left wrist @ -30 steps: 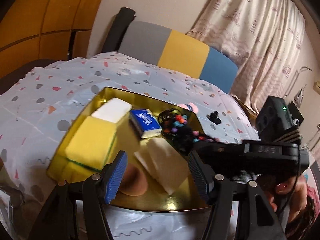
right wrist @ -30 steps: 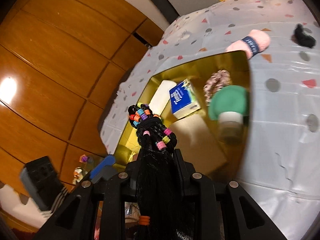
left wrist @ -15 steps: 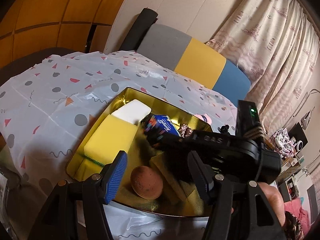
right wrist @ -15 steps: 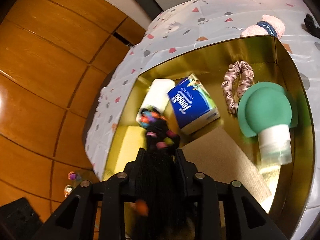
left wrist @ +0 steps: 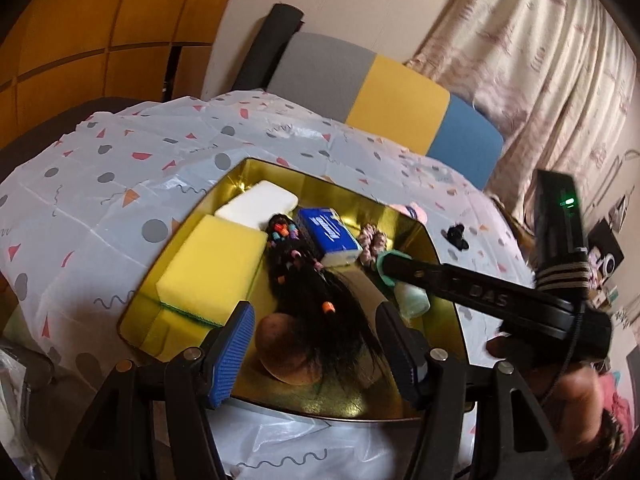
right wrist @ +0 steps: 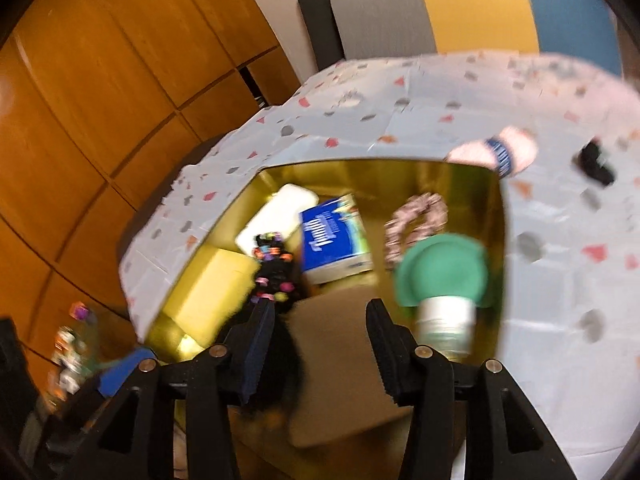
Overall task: Organize soft objects
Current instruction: 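Lower the black hair extension into the gold tray and open the right tool, then grasp the pink rolled dishcloth with the left tool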
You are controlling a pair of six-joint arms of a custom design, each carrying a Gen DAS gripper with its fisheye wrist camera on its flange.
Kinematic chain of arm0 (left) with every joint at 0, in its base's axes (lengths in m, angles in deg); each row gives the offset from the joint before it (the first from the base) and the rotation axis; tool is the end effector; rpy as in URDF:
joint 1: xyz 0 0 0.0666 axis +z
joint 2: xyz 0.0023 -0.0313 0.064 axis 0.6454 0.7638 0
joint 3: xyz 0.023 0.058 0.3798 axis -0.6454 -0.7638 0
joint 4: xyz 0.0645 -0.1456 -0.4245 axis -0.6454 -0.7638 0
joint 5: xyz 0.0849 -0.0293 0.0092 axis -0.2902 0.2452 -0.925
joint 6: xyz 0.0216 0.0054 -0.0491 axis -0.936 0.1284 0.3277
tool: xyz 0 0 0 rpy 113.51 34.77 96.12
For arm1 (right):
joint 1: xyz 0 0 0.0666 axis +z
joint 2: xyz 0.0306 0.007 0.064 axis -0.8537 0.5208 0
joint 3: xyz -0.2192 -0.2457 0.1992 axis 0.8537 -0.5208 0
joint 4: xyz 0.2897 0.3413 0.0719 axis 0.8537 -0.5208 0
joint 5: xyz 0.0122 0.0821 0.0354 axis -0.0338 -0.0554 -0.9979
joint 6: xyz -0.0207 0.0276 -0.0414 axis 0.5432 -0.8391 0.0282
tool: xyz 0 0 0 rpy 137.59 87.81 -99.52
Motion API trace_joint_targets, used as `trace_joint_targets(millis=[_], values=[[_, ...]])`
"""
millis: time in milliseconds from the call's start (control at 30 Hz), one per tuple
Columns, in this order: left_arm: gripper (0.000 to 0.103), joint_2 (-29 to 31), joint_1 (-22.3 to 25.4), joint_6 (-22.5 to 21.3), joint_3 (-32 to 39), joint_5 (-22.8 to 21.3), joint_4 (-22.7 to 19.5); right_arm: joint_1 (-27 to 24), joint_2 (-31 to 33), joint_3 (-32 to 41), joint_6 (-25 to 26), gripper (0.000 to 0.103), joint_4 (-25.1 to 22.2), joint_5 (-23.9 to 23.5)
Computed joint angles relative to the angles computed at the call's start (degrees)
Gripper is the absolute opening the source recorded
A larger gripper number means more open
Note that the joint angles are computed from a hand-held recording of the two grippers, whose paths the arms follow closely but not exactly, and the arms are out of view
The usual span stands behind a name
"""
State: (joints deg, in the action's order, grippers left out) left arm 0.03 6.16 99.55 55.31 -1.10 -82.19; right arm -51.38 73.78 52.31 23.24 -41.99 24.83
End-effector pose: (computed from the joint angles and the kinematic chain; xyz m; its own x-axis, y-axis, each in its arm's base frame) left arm 0.4252 -0.2652 0.3073 -0.4944 -0.5426 -0.6791 -0.4328 0.8312 -0.3489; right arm 0.5922 0.0974 0.3087 -0.6830 -0.4172 -0.5996 -0.6974 0.6166 0.3653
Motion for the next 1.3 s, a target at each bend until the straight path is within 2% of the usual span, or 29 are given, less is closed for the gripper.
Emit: trace_joint_targets(millis=[167,300,533,667,800,900,1000,1100,1167,1267,1300], values=[[0.064,2.5,-0.4,-2.5,2.6,2.7,-0.8,-2.9,-0.7,-0.1,2.8,0.050,3.1,2.7],[0.064,5.8,-0.2,-7.4,7.5,4.3,-2.1,-5.7,1.5,2.2,3.5,0.050,3.2,4.9],[0.064,14.4,1.7,-18.7,20.9,6.4,-6.9,-10.5,7.2,8.4,4.4,0.053,1.9,8.5],[0.064,20.2,3.8,-21.5,29.4,9.7,-10.3,-12.2,10.1,11.4,6.1,0.053,1.2,10.1],[0.064,27.5,5.5,-23.2,39.8,10.4,-14.9,-14.1,13.2,14.4,7.5,0.053,0.4,11.6],[0.064,34.1,6.9,-23.6,48.8,11.7,-20.0,-15.2,14.7,15.8,7.6,0.053,-0.1,11.4],[0.064,40.5,7.8,-26.0,57.2,10.4,-24.1,-16.3,16.3,17.5,7.0,0.059,-1.4,9.5],[0.064,44.7,8.5,-28.2,62.6,10.2,-25.5,-16.6,17.6,19.6,6.2,0.062,-4.7,7.7],[0.065,49.4,8.9,-30.5,69.2,9.2,-29.5,-16.8,18.2,20.9,6.5,0.062,-7.1,5.1],[0.065,56.1,9.6,-32.3,78.9,9.9,-36.2,-16.6,17.4,20.1,7.0,0.063,-6.7,5.2],[0.065,59.3,9.9,-32.4,84.0,10.0,-39.8,-16.6,17.4,20.2,7.0,0.065,-7.0,5.1]])
